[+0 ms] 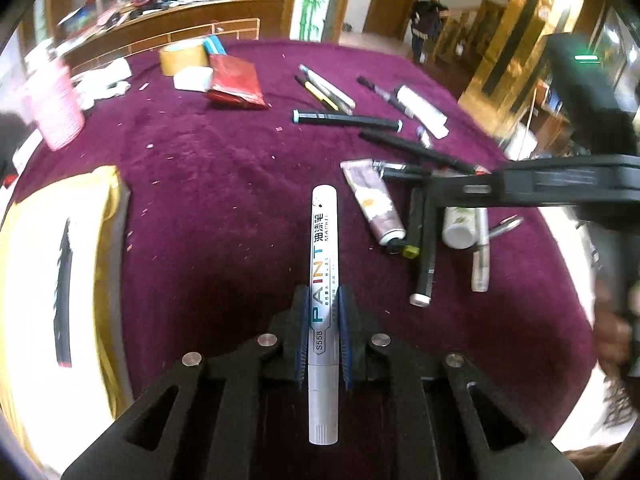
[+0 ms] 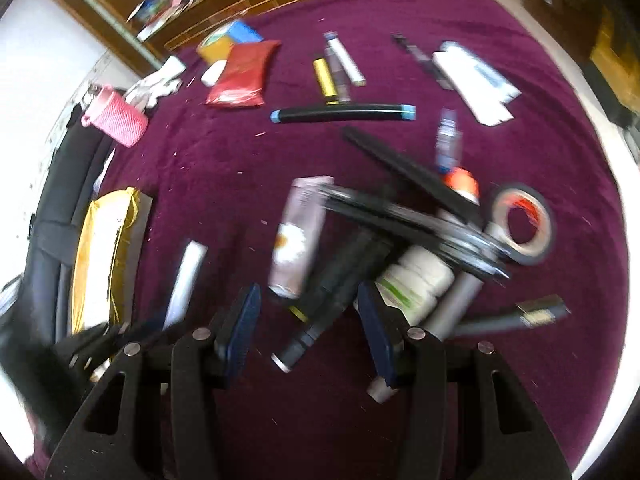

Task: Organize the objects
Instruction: 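Grasp the white PAINT marker with the left tool, then grasp the cream tube with the right tool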

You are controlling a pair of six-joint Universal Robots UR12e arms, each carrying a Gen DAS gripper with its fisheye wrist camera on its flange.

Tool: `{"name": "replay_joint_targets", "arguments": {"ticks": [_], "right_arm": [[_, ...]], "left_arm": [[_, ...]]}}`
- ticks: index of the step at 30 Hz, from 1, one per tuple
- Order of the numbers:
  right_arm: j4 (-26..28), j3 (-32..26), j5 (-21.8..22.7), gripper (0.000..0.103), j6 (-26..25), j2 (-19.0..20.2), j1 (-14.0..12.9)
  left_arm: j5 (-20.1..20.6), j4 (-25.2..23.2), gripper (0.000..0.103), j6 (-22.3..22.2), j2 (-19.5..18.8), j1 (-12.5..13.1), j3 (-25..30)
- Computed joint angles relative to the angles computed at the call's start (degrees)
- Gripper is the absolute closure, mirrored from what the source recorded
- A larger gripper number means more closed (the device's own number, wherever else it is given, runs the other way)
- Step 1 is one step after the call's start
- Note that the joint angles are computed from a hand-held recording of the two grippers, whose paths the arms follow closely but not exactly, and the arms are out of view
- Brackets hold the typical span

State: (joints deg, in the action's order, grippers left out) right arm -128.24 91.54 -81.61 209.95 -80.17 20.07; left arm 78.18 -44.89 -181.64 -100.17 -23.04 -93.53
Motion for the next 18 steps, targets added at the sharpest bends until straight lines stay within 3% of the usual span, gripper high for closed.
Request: {"name": "replay_joint_targets", "arguments": {"ticks": [3,5,8,12,14,17,18], "right_arm": [[2.8,-3.8,-1.4,0.054,-2.3,3.4,1.1],[5.5,-6.4,-4.6,0.054,-3.3,5.6,2.0],[13.4,-10.8,-9.8,0.051,-2.5,9.1,3.3],[15.3,-13.5,-15.4,0.047,-1.6,11.2,5.1],[15.1,-14.0,-17.9,0.054,-1.8,11.6,6.0],[13.5,-13.1,-17.2,0.072,-0.9,11.1,6.1],[12.9,-12.6,-16.7,0.072,0.0,10.7,6.1]], "left_arm": [[-3.5,1.5,0.092,-1.8,2.3,1.4,-2.0],[-4.8,2.0,0.092,-2.2,3.4,2.2,-2.9],[-7.0,2.0,0.092,-2.5,4.7,3.8,-4.4],[-8.0,0.7,0.092,-2.4,6.0,5.9,-5.6],[-7.6,0.4,0.092,-1.9,6.3,6.6,-5.8],[-7.8,0.1,0.092,-1.2,6.3,7.7,-5.9],[-8.0,0.1,0.092,-0.9,6.3,8.0,-6.0]]}}
